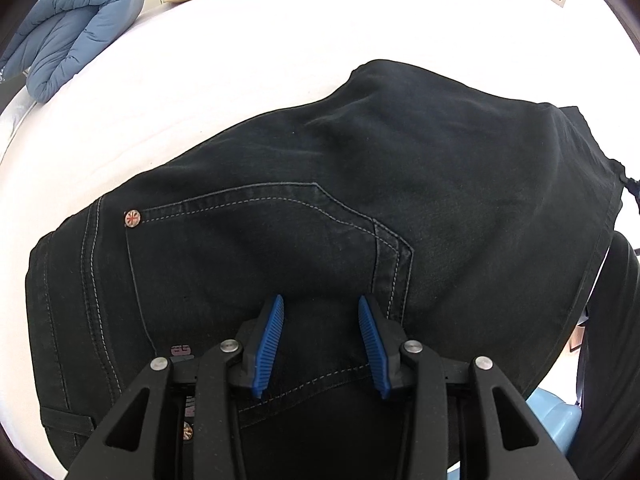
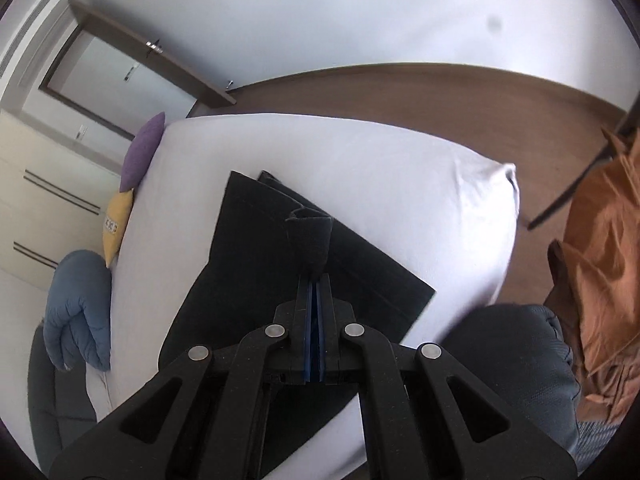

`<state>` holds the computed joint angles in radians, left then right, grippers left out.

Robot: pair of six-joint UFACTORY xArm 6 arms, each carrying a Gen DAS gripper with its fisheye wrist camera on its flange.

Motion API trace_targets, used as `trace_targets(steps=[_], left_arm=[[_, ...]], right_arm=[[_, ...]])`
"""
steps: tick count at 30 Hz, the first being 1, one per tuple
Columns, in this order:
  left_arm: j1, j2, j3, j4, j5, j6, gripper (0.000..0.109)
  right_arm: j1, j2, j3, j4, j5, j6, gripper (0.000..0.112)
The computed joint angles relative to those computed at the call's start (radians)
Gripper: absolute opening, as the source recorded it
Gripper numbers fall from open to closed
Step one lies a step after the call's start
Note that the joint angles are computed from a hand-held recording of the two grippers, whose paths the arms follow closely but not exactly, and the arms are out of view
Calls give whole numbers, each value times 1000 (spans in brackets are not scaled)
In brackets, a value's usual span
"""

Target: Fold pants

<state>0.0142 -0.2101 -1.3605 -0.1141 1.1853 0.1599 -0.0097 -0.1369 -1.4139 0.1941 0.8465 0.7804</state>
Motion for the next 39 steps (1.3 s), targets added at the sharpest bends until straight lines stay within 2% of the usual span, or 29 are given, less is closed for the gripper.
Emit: trace_targets(steps=[5,9,10,16,20,23,25,27,29,30,32,33,35,36,37,39], left_arm=[[-21,36,-46,22,20,-35,43],[-36,48,-66,56,32,-63,48],[-43,50,-69,68,31,-71,50],[-64,58,-83,98,27,-99,56],[-67,58,-72,87,9,-111,58],[-74,69,-80,88,4,-118,60],[-77,72,-80,87,-4,-124,61],[-66,51,-59,76,-10,-120,61],[-72,52,-55,78,-21,-129,62],[-57,33,-14,72,-41,-112,62],[-61,34,-14,78,-44,-119,62],[-56,25,-5,77,-44,-115,62],[-53,14,7,74,-51,-116,62],[-53,10,15,74,-59,-118,62],[-53,2,28,74,-67,-119,62],[-54,-11,49,76,-77,-123,62]], right_arm=[[-3,-58,65,-6,-29,-37,0],[16,-26,36,2,-33,15,0],[23,-25,16,-8,-7,33,0],[-13,-120,154,25,7,20,0],[-34,-115,169,78,-5,-70,0],[-22,-71,114,40,10,-108,0],[-15,-28,64,15,51,-145,0],[-25,-14,55,46,67,-166,0],[-38,13,2,61,142,-214,2],[-45,37,-50,54,213,-243,3],[-55,63,-129,3,323,-237,19],[-53,70,-165,-72,367,-206,23],[-52,72,-222,-224,437,-138,40],[-60,64,-225,-237,433,-111,45],[-70,46,-211,-208,387,-103,46],[-86,56,-230,-76,327,-180,46]])
